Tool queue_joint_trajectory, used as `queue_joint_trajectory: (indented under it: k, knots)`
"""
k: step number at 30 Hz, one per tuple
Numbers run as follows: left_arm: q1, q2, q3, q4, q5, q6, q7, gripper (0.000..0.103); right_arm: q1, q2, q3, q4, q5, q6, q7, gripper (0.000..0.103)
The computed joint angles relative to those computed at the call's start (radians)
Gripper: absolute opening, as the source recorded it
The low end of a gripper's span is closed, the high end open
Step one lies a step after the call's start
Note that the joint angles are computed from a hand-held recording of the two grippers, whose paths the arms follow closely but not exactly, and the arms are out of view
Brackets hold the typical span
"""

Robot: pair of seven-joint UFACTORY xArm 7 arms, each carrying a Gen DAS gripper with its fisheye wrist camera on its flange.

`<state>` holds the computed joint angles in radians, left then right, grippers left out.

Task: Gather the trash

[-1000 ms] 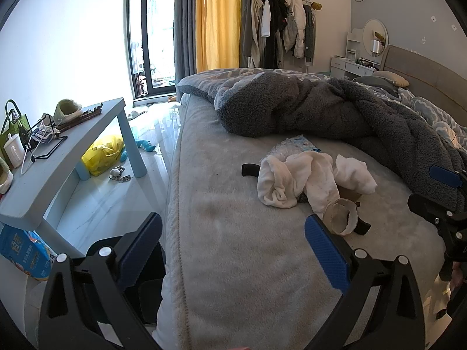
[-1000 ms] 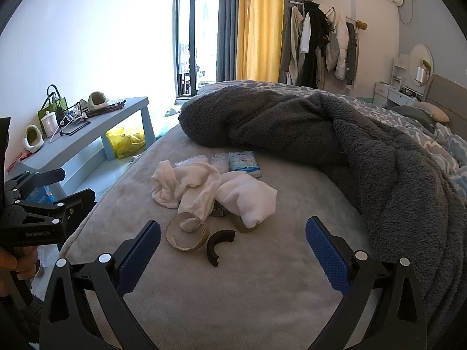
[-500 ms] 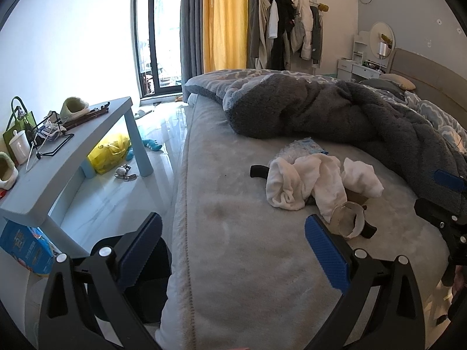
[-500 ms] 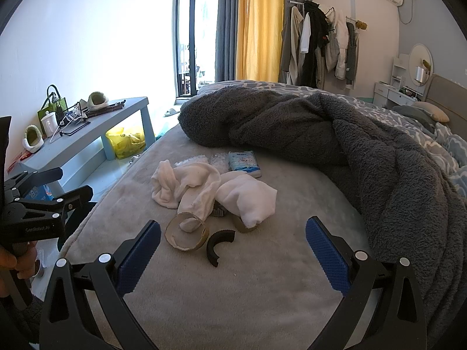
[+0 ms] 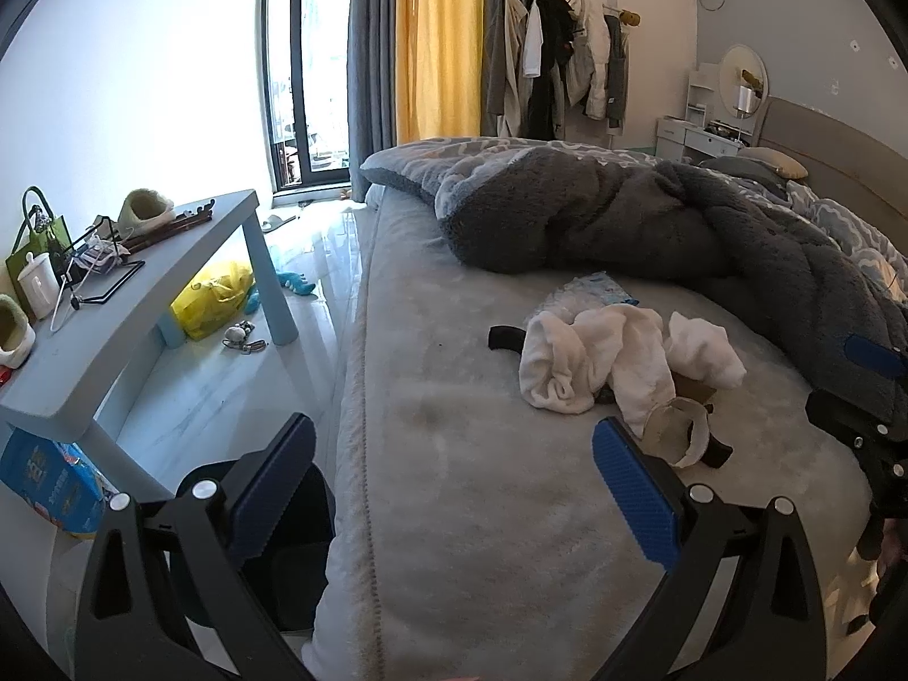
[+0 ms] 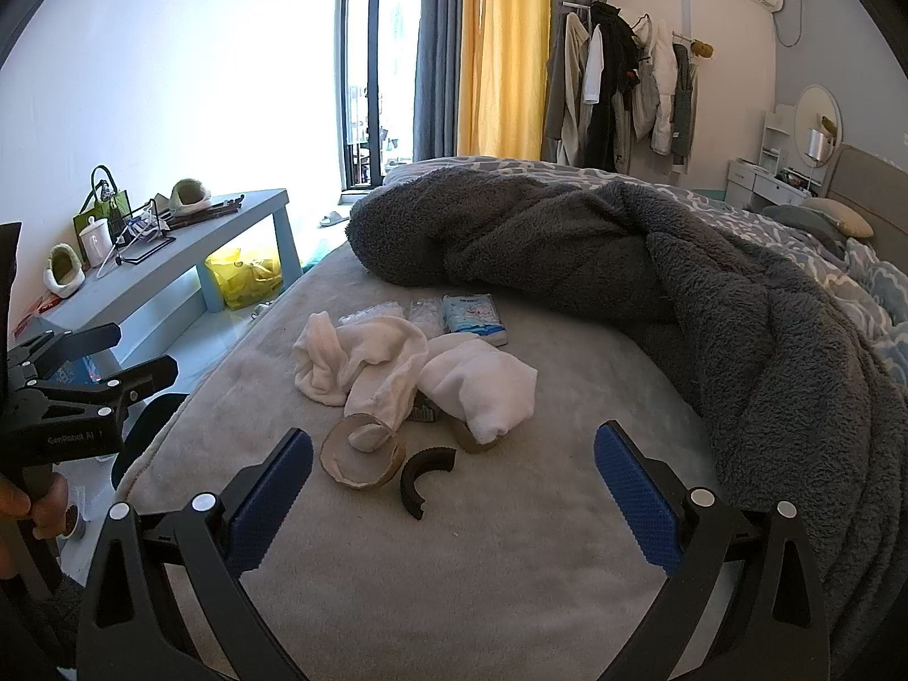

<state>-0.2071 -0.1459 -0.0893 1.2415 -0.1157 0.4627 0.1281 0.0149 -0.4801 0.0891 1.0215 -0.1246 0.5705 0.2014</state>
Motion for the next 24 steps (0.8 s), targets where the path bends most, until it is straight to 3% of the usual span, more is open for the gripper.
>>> queue_joint_trajectory:
  k: [24]
  knots:
    - [-0.018, -0.004, 0.008, -0.002, -0.085, 0.015, 0.084, 0.1, 0.0, -0.001, -0.001, -0.001, 0.0, -0.001, 0.0, 0.1]
